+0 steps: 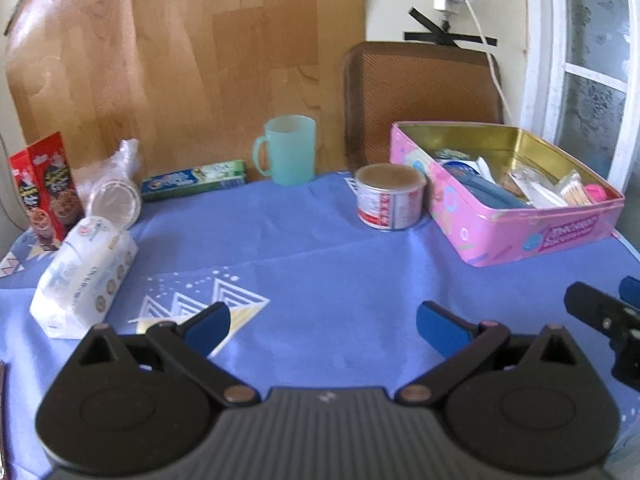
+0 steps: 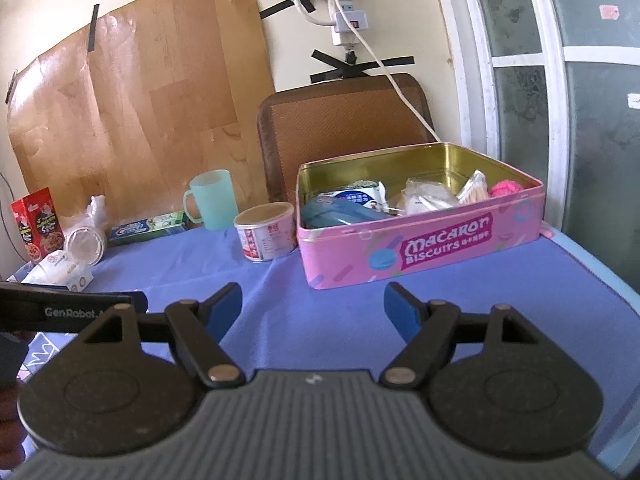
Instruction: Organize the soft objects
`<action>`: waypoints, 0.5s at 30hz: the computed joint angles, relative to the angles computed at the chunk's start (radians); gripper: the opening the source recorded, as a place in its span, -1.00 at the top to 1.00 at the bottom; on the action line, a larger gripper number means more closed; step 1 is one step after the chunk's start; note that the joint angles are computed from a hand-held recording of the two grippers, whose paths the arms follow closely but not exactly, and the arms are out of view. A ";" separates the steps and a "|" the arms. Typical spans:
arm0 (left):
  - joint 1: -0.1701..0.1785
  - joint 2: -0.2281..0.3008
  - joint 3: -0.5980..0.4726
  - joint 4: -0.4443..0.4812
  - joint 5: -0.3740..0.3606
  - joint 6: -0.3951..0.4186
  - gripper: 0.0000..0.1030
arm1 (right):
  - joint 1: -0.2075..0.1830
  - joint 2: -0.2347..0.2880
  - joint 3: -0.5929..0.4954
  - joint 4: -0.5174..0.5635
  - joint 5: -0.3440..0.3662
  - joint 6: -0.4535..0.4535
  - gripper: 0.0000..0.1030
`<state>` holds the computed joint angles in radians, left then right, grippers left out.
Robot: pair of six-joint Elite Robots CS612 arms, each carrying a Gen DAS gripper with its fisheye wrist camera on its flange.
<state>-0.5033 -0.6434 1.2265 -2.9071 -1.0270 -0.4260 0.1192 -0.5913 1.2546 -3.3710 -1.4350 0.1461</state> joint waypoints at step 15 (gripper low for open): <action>-0.009 0.020 -0.053 0.056 -0.024 0.021 -1.00 | -0.015 0.005 -0.002 -0.021 -0.010 0.025 -0.55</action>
<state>-0.5119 -0.6237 1.1731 -2.8514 -1.0508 -0.4046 0.1045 -0.5862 1.2529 -3.3915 -1.4448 0.1715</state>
